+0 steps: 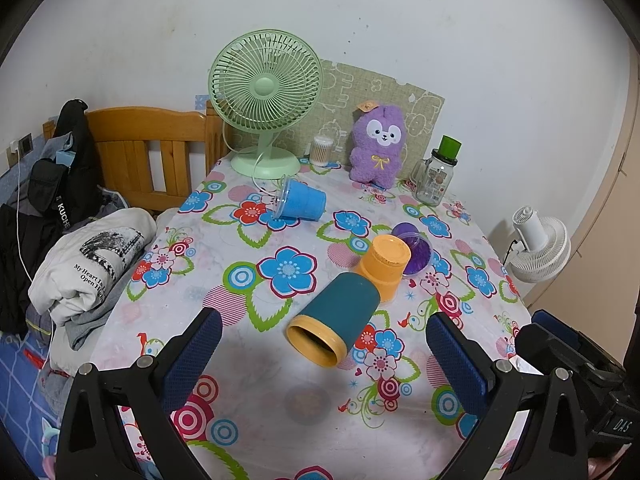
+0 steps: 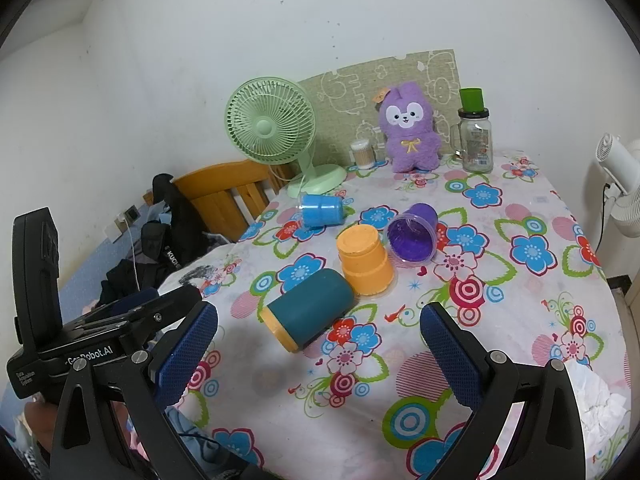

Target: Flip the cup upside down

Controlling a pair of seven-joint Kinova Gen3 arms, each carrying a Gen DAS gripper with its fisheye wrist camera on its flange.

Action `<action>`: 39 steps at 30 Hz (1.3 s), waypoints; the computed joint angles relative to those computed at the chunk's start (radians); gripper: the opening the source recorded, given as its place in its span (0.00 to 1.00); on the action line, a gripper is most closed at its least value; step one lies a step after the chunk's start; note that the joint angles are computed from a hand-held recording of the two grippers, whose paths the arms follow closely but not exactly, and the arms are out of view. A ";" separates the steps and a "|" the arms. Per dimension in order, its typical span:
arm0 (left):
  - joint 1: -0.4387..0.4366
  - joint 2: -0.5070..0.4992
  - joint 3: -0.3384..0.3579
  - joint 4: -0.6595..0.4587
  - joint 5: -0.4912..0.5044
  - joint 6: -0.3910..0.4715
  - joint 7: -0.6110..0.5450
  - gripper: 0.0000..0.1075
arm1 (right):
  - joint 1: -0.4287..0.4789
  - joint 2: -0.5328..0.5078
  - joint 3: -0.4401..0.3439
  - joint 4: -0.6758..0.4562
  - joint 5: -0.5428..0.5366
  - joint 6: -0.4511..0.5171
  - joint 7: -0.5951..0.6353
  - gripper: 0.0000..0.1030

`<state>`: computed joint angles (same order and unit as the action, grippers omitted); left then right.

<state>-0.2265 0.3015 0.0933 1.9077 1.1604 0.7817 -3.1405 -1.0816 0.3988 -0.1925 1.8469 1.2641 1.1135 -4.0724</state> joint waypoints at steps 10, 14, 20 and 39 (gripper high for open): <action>0.002 -0.001 0.001 -0.001 -0.004 -0.001 0.004 0.96 | 0.002 0.001 0.000 -0.002 -0.001 -0.003 0.005 0.99; 0.002 -0.001 0.001 -0.001 -0.004 -0.001 0.005 0.96 | 0.002 0.001 0.001 -0.003 -0.002 -0.003 0.006 0.99; 0.002 -0.001 0.001 -0.001 -0.005 -0.001 0.005 0.96 | 0.002 0.001 0.001 -0.003 -0.002 -0.004 0.006 0.99; 0.080 0.109 0.058 -0.101 -0.155 -0.122 0.164 0.96 | 0.189 -0.045 0.042 0.066 -0.059 -0.256 0.045 0.99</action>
